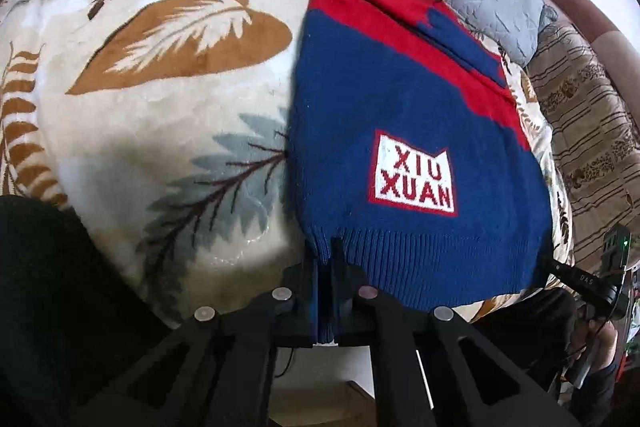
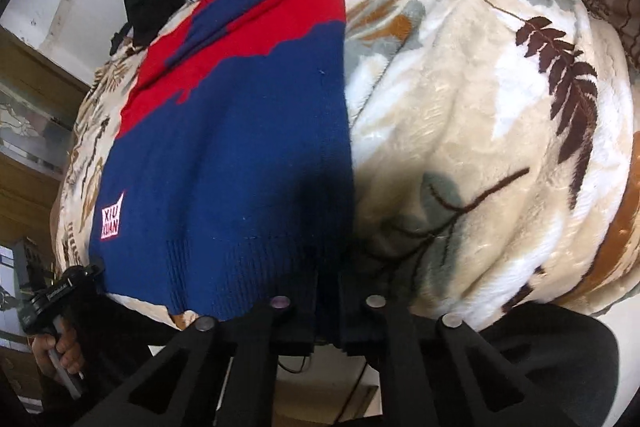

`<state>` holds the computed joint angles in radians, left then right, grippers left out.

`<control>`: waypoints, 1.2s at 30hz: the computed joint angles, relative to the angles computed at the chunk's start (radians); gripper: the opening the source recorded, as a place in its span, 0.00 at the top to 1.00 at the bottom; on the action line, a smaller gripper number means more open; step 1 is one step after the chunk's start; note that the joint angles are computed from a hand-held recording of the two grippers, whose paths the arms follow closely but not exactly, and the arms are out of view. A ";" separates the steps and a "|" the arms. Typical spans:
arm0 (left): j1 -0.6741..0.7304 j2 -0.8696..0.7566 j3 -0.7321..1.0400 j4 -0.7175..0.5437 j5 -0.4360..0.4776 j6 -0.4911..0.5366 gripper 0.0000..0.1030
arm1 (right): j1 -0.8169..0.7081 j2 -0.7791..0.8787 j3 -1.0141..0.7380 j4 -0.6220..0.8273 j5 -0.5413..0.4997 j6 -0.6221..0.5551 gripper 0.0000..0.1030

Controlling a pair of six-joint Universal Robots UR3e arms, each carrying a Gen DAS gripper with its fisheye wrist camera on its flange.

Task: Fold small clothes
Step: 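Grasp the blue hem with the left gripper while the right gripper grasps the hem too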

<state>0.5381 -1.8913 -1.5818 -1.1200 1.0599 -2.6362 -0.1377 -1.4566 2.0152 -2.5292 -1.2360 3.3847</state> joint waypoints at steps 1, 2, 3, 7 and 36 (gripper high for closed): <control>0.016 0.022 -0.013 0.001 -0.014 0.001 0.96 | 0.004 -0.005 -0.012 0.019 -0.012 -0.006 0.95; 0.042 0.056 -0.027 -0.007 -0.050 0.013 0.96 | -0.003 -0.024 -0.010 0.033 -0.013 -0.011 0.95; 0.066 0.090 -0.042 -0.013 -0.082 0.032 0.96 | -0.023 -0.064 0.005 0.042 -0.002 -0.014 0.95; 0.060 0.066 -0.017 -0.045 -0.081 0.063 0.96 | -0.109 -0.170 0.054 0.084 0.084 -0.050 0.95; 0.055 0.052 0.054 -0.062 -0.123 0.013 0.96 | -0.207 -0.125 0.139 0.004 0.284 0.007 0.95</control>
<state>0.5935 -1.8391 -1.5280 -1.1817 0.9369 -2.6234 -0.3446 -1.5818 2.1546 -2.5256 -0.9524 3.3916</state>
